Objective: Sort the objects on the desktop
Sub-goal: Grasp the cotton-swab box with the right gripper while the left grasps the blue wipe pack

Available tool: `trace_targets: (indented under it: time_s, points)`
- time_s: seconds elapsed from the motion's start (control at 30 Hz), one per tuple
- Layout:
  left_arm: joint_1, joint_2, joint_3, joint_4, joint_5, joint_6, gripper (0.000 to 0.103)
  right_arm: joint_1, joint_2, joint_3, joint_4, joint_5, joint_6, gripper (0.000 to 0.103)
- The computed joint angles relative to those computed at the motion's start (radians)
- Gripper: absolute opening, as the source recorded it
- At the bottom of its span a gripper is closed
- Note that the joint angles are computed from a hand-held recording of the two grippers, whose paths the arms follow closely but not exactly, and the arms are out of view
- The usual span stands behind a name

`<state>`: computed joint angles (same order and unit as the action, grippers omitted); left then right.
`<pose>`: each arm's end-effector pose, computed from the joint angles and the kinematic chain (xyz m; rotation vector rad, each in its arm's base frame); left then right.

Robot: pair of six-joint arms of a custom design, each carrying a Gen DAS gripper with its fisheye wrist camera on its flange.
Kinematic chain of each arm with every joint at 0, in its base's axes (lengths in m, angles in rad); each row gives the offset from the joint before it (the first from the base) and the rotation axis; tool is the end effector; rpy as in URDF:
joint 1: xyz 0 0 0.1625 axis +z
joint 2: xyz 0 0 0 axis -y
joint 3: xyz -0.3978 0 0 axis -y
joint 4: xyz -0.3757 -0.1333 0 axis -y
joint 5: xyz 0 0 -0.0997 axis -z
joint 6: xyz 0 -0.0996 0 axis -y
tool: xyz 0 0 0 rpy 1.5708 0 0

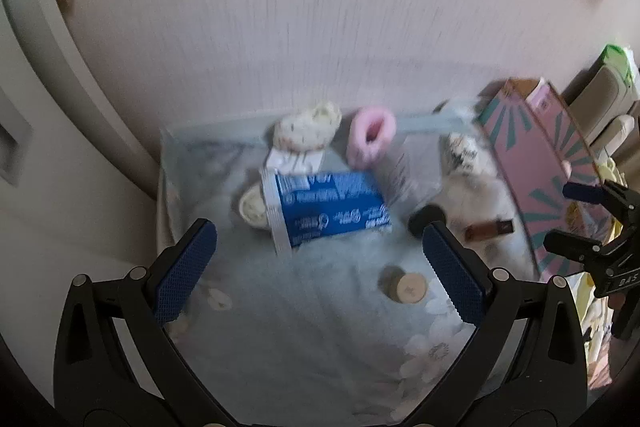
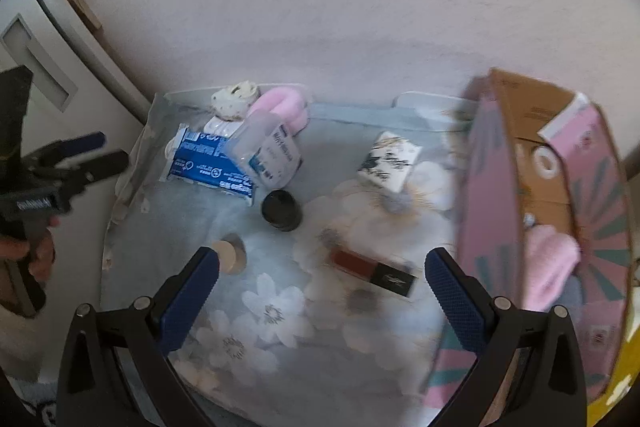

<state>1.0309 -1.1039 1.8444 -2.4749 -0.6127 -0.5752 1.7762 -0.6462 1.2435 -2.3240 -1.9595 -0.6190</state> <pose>-0.1057 -0.5942 0.2240 -0.1379 2.2873 -0.7885 0.2447 -0.7060 0.1152 1.0546 -2.5166 0.0983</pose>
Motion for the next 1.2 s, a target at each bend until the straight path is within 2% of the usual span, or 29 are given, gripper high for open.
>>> trace_targets:
  time_s: [0.13,0.3,0.37,0.43,0.53,0.6,0.7,0.8,0.83,0.9,0.93,0.97,1.0,1.03,1.07,1.2]
  points:
    - [0.043,0.034,0.011,-0.079,-0.022,0.032,0.102,0.003,0.047,-0.022,-0.018,0.042,-0.032,0.103]
    - [0.105,0.038,0.036,-0.187,-0.106,0.030,0.102,0.019,0.144,-0.122,-0.009,0.051,-0.159,0.103]
    - [0.125,0.030,0.056,-0.238,-0.162,-0.014,0.101,0.025,0.182,-0.173,0.015,0.047,-0.230,0.103]
    - [0.141,0.025,0.103,-0.355,-0.232,-0.092,0.101,0.028,0.206,-0.211,0.036,0.040,-0.279,0.103]
    - [0.151,0.047,0.150,-0.515,-0.284,-0.189,0.101,0.033,0.242,-0.276,0.087,0.024,-0.331,0.103]
    - [0.154,0.079,0.156,-0.603,-0.291,-0.243,0.101,0.032,0.261,-0.314,0.120,0.024,-0.358,0.103]
    - [0.164,0.135,0.143,-0.742,-0.292,-0.261,0.100,0.024,0.286,-0.361,0.166,0.045,-0.395,0.103]
    - [0.173,0.181,0.093,-0.756,-0.257,-0.270,0.100,0.016,0.318,-0.413,0.209,0.074,-0.430,0.103]
    - [0.180,0.194,0.080,-0.763,-0.261,-0.268,0.097,0.013,0.330,-0.429,0.219,0.082,-0.449,0.102]
    - [0.194,0.221,0.062,-0.785,-0.276,-0.270,0.084,0.008,0.349,-0.453,0.231,0.095,-0.474,0.097]
    - [0.199,0.232,0.060,-0.809,-0.280,-0.263,0.071,0.006,0.360,-0.469,0.245,0.103,-0.480,0.087]
    - [0.195,0.244,0.059,-0.835,-0.263,-0.251,0.063,0.003,0.371,-0.486,0.262,0.109,-0.483,0.071]
    - [0.193,0.250,0.056,-0.839,-0.245,-0.245,0.058,0.000,0.382,-0.509,0.294,0.120,-0.482,0.062]
    - [0.194,0.253,0.054,-0.839,-0.241,-0.242,0.046,-0.003,0.386,-0.518,0.309,0.126,-0.482,0.059]
    - [0.196,0.256,0.055,-0.847,-0.246,-0.243,0.041,-0.003,0.379,-0.500,0.282,0.135,-0.491,0.059]
    - [0.186,0.266,0.074,-0.930,-0.257,-0.228,0.033,0.000,0.353,-0.446,0.226,0.132,-0.506,0.059]
